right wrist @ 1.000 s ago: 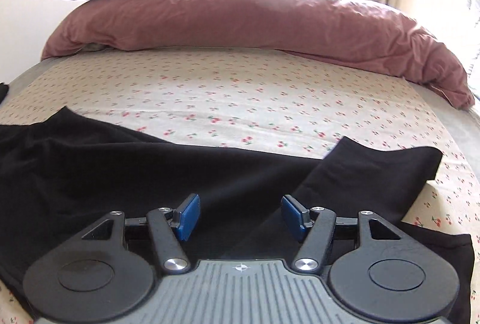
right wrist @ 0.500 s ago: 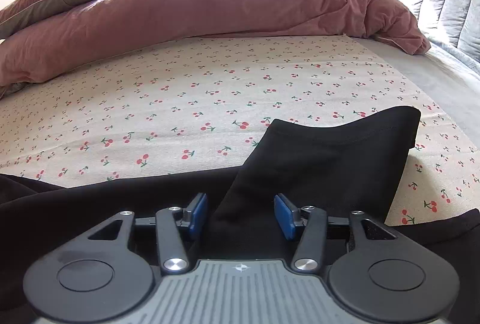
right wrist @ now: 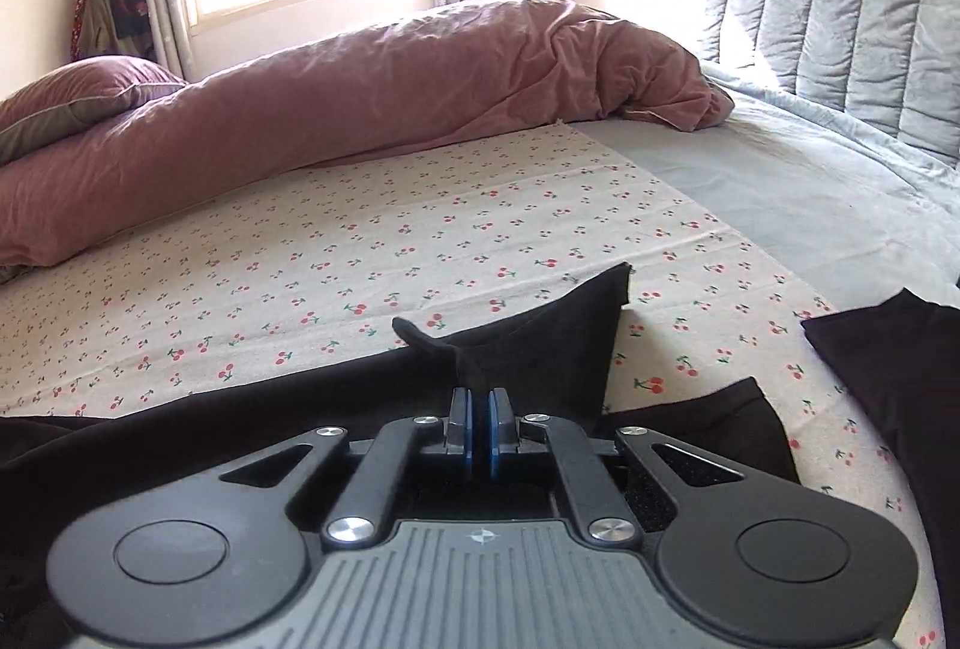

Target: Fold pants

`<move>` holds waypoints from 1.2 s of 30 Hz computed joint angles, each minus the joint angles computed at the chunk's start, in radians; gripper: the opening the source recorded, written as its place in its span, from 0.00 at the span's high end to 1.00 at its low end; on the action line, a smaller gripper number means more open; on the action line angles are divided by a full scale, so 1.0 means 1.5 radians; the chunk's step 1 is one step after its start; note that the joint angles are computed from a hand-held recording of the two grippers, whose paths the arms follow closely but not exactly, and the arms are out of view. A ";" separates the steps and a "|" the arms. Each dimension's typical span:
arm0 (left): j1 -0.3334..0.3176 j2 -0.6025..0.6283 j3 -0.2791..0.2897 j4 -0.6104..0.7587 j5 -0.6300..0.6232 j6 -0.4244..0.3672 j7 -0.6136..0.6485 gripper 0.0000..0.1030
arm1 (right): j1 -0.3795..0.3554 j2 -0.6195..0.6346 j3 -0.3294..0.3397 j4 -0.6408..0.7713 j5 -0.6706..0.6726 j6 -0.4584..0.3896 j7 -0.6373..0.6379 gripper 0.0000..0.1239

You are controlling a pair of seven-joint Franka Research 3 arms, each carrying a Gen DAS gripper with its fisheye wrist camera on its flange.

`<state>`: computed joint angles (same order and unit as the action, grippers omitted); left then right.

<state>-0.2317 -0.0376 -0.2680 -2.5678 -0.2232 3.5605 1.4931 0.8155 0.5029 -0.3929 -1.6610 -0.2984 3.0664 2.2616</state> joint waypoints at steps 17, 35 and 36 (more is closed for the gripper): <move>-0.064 0.029 -0.016 0.053 -0.270 -0.042 0.266 0.56 | 0.058 -0.101 -0.096 -0.195 -0.234 0.048 0.139 0.64; -0.113 0.040 0.022 0.074 -0.330 -0.024 0.326 0.97 | 0.239 0.068 -0.338 -0.078 -0.249 0.061 0.215 0.99; -0.107 0.035 0.021 0.070 -0.313 -0.026 0.316 0.98 | 0.244 0.052 -0.351 -0.099 -0.225 0.075 0.236 0.99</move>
